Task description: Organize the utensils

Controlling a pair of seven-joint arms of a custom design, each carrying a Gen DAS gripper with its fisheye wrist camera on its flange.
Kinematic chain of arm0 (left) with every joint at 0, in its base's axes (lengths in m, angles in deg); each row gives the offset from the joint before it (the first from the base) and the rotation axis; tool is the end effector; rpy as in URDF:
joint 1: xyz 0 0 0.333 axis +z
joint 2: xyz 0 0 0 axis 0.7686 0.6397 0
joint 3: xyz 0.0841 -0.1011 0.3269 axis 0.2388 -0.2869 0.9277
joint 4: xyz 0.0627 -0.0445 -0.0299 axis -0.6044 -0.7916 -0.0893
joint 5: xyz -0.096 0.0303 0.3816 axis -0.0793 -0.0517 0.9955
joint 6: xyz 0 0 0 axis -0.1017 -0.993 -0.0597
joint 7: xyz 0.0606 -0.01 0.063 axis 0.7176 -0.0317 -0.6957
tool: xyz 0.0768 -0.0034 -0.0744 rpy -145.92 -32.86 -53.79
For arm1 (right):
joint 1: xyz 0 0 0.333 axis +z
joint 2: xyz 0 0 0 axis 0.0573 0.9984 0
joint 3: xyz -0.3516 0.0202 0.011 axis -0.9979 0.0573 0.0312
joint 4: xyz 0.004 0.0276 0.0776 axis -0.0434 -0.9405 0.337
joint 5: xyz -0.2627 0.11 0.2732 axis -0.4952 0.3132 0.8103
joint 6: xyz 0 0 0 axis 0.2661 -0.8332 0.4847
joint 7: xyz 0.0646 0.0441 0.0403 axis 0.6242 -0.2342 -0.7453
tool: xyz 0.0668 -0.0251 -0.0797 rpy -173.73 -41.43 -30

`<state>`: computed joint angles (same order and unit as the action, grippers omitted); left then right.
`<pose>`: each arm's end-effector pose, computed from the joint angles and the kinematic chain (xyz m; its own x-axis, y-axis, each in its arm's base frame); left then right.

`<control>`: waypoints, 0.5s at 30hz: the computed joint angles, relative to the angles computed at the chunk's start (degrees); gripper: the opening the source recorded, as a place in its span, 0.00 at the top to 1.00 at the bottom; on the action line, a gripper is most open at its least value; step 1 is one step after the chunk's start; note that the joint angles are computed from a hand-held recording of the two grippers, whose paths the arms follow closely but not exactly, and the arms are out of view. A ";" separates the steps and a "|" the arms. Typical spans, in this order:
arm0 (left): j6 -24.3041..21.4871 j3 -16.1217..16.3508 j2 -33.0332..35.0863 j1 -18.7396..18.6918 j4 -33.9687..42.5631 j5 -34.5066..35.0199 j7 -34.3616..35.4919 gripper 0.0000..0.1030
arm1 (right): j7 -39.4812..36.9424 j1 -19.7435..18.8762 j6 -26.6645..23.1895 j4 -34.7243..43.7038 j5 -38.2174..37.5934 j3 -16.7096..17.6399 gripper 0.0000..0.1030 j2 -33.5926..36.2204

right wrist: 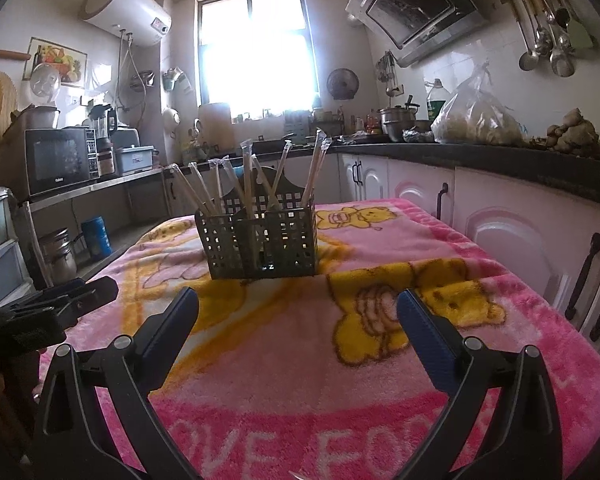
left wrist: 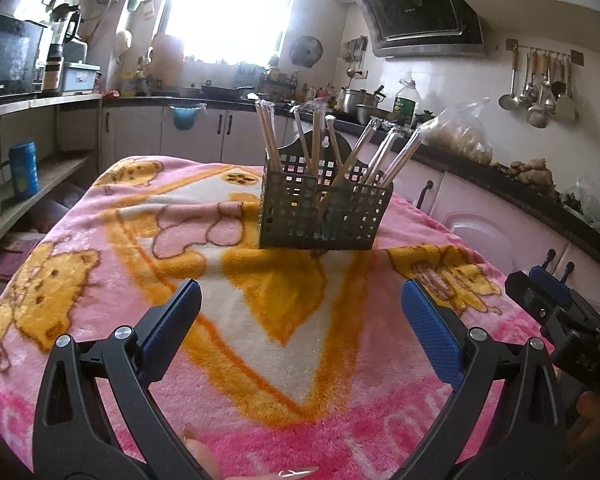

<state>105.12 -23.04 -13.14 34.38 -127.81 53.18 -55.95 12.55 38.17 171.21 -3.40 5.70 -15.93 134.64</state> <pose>0.5841 -0.2825 0.5390 0.2622 -0.9460 0.1905 -0.3373 -0.2748 -0.9004 0.6882 0.4663 0.5235 0.5916 -0.8011 -0.0903 -0.2831 -0.1015 -0.9537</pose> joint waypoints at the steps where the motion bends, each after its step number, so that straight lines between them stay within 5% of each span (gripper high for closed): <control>1: 0.08 0.01 -0.14 -0.05 -0.16 0.49 -0.43 0.11 | 0.13 0.15 0.28 -0.31 0.02 -0.26 0.06 -0.17; 15: -1.19 -0.48 -0.64 -0.45 -0.65 1.38 -0.67 0.11 | -0.96 -0.30 1.20 -1.81 0.99 0.64 0.06 -1.02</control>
